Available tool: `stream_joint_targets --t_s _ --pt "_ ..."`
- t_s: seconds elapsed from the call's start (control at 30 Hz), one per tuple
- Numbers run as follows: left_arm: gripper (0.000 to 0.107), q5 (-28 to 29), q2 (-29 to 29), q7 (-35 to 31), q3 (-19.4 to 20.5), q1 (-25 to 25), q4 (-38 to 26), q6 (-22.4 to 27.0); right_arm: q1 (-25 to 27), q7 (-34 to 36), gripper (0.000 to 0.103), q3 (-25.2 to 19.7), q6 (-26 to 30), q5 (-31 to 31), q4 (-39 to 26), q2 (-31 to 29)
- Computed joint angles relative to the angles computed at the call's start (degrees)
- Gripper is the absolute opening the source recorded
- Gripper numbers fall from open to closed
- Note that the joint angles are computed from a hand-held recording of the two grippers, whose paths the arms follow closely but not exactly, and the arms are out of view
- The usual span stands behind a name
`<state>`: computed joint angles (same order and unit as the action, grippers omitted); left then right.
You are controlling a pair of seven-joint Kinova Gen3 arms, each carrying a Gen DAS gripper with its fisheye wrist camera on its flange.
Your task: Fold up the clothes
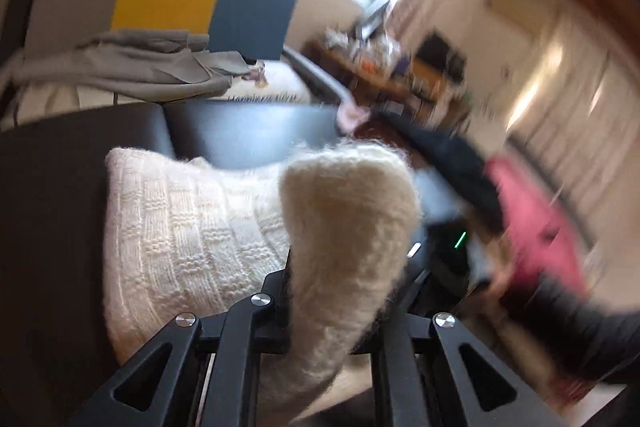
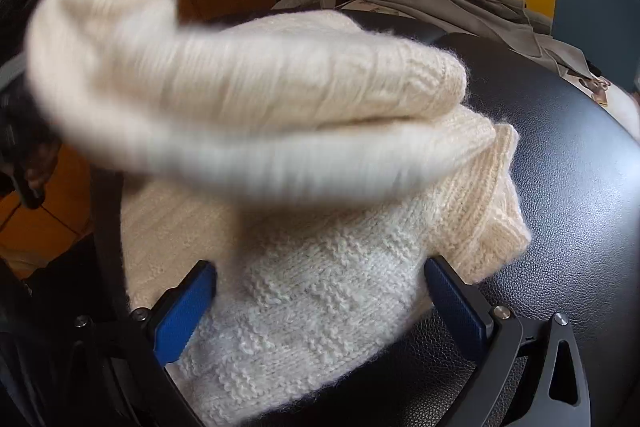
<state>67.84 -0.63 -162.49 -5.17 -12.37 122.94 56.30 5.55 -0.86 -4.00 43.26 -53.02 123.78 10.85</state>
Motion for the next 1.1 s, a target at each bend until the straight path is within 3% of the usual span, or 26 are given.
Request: stream_joint_targets --t_s 0.1,0.3,0.4,0.47,0.57,0.7,0.77,0.83,0.93,1.1 --pt "0.011 2.13 -0.76 -4.07 1.75 -1.45 0.09 1.40 2.25 3.58 0.103 1.09 2.12 -1.65 0.21 0.71" --pt "0.011 1.11 1.99 -6.07 4.13 6.56 -0.06 -3.64 6.41 7.81 0.103 1.93 5.17 -3.79 -0.07 2.55" --pt "0.011 2.59 3.66 -8.38 5.40 3.66 0.72 0.79 8.10 9.62 0.103 1.86 5.84 -4.10 -0.31 3.31" --pt "0.011 1.98 4.80 -8.54 6.14 2.98 0.99 1.19 11.25 10.55 0.103 0.08 6.21 -3.29 -0.52 3.70" --pt "0.011 -2.25 5.98 -5.87 4.63 7.78 1.57 -4.16 17.36 10.28 0.103 -5.46 5.57 -1.08 -1.22 4.39" --pt "0.012 0.00 5.32 -6.34 5.62 6.84 3.93 -6.06 22.24 10.64 0.103 -11.43 1.96 4.85 -1.16 2.54" --pt "0.012 0.21 4.43 -6.22 5.81 7.19 4.17 -7.31 23.70 11.25 0.103 -10.56 3.37 6.43 -1.93 1.65" --pt "0.013 0.12 2.49 -7.00 8.76 5.41 5.01 -9.41 25.90 12.11 0.103 -8.80 6.52 7.97 -3.77 1.39" --pt "0.014 -2.06 -2.13 -8.91 14.08 5.61 6.31 -16.40 27.46 8.87 0.103 -5.37 10.34 12.00 -7.79 1.14" --pt "0.016 -8.39 -4.74 -7.03 25.24 5.99 7.68 -28.05 15.83 -2.79 0.103 3.03 12.86 8.75 -10.43 -0.65"
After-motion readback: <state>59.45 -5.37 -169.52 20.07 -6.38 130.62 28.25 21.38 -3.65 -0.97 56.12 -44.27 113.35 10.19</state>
